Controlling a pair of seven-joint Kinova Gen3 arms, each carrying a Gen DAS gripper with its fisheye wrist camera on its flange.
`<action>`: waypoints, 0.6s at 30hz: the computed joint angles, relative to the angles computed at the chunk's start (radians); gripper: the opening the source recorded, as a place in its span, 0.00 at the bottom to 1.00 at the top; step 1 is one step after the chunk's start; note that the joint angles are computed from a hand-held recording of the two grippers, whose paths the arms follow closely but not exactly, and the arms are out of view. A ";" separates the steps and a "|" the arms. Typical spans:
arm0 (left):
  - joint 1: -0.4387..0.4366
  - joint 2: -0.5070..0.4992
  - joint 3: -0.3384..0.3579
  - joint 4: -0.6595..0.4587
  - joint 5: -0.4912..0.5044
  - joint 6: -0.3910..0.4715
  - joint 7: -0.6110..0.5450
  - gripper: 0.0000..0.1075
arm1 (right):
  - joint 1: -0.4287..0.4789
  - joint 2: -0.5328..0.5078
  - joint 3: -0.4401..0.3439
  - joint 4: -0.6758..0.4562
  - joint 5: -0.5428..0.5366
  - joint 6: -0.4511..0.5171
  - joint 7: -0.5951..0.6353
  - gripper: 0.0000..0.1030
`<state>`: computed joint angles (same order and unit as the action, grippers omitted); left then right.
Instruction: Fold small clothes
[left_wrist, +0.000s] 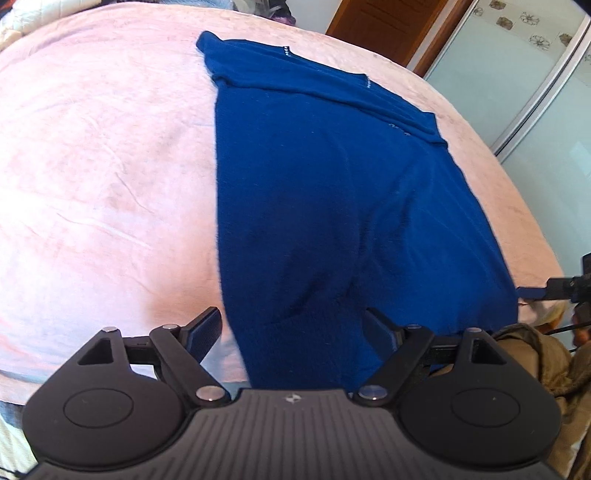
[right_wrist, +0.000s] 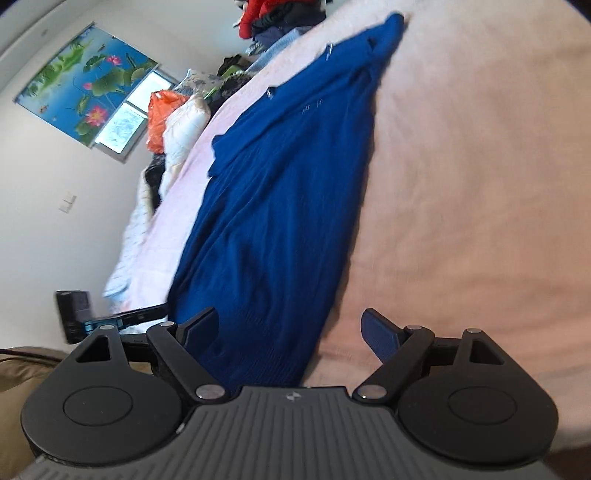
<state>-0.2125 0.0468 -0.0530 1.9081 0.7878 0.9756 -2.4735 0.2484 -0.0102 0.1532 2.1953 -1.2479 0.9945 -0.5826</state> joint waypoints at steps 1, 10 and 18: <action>0.000 0.005 0.001 -0.006 0.001 0.009 0.000 0.78 | 0.002 0.009 0.003 0.007 -0.013 0.015 0.018 0.85; -0.022 0.051 0.007 -0.034 0.044 0.106 -0.001 0.78 | 0.016 0.095 -0.027 -0.001 -0.100 0.125 0.134 0.83; -0.057 0.138 0.021 -0.084 0.032 0.235 0.080 0.54 | -0.022 0.129 -0.072 -0.064 -0.077 0.119 0.125 0.79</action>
<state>-0.2694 0.1845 -0.0320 1.8240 0.8198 1.2102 -2.3939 0.2267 0.1184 0.0813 2.1317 -1.3252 1.1130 -0.4572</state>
